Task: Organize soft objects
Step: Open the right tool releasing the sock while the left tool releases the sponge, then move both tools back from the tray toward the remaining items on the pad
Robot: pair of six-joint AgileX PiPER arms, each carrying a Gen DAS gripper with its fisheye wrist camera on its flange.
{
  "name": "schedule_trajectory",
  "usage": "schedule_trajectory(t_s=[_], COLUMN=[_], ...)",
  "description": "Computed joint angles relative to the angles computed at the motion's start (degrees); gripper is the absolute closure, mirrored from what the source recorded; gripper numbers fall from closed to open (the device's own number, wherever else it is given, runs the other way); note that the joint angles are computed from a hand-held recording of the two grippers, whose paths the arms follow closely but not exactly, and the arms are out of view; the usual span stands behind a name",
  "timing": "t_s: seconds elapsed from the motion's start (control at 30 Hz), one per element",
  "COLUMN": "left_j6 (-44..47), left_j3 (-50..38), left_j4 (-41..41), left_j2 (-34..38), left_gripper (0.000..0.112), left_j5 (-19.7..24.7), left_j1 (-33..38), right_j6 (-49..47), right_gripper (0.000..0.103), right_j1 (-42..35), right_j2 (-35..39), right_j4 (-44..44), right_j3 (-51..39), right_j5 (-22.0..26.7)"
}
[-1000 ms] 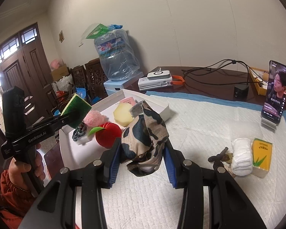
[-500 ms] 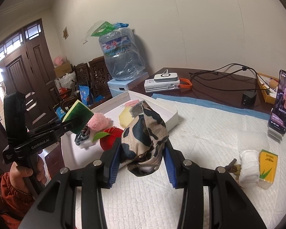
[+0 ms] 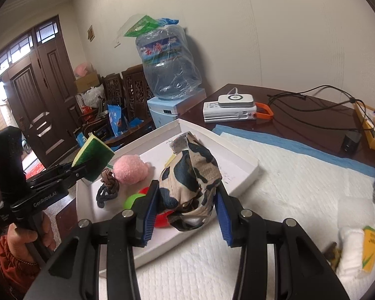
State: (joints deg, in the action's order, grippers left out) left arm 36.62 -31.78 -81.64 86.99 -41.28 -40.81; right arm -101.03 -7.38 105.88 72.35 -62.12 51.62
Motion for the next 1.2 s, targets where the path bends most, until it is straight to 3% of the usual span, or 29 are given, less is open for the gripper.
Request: schedule_trajectory(t_s=[0.27, 0.3, 0.37, 0.4, 0.43, 0.5, 0.53, 0.73, 0.93, 1.2], left_j6=[-6.82, -7.52, -8.62, -8.84, -8.82, -9.74, -10.26, -17.50, -16.98, -13.18], left_j3=[-0.30, -0.21, -0.08, -0.04, 0.02, 0.81, 1.41, 6.23, 6.24, 2.60], left_j4=[6.11, 5.77, 3.95, 2.27, 0.12, -2.73, -3.85, -4.99, -6.98, -8.87], left_j2=[3.34, 3.71, 4.32, 4.64, 4.88, 4.75, 4.39, 1.79, 0.52, 2.50], left_gripper=[0.080, 0.074, 0.047, 0.021, 0.009, 0.009, 0.009, 0.009, 0.009, 0.009], left_j5=[4.23, 3.74, 1.67, -0.01, -2.06, -4.82, -5.39, -8.67, -11.09, -11.13], left_j1=[5.82, 5.90, 5.51, 4.92, 4.24, 3.18, 2.91, -0.24, -3.65, -6.22], right_j6=[5.47, 5.54, 5.10, 3.19, 0.93, -1.80, -3.70, -8.99, -8.95, -7.02], right_gripper=[0.058, 0.054, 0.026, 0.018, 0.015, 0.010, 0.000, 0.000, 0.000, 0.000], right_j1=[9.84, 10.98, 13.56, 14.18, 14.57, 14.86, 14.68, 11.78, 9.05, 6.21], right_j2=[4.99, 5.55, 5.62, 5.42, 5.02, 4.02, 3.30, 0.03, -2.15, -2.43], right_j4=[2.05, 1.70, 0.77, 1.96, 3.60, 5.87, 7.87, 13.80, 14.67, 14.04], right_j3=[-4.12, -4.37, -3.63, -2.57, -1.24, 1.13, 2.55, 7.35, 9.13, 8.94], right_j5=[-9.15, -10.47, -15.04, -16.62, -17.73, -19.37, -19.89, -16.05, -12.66, -10.87])
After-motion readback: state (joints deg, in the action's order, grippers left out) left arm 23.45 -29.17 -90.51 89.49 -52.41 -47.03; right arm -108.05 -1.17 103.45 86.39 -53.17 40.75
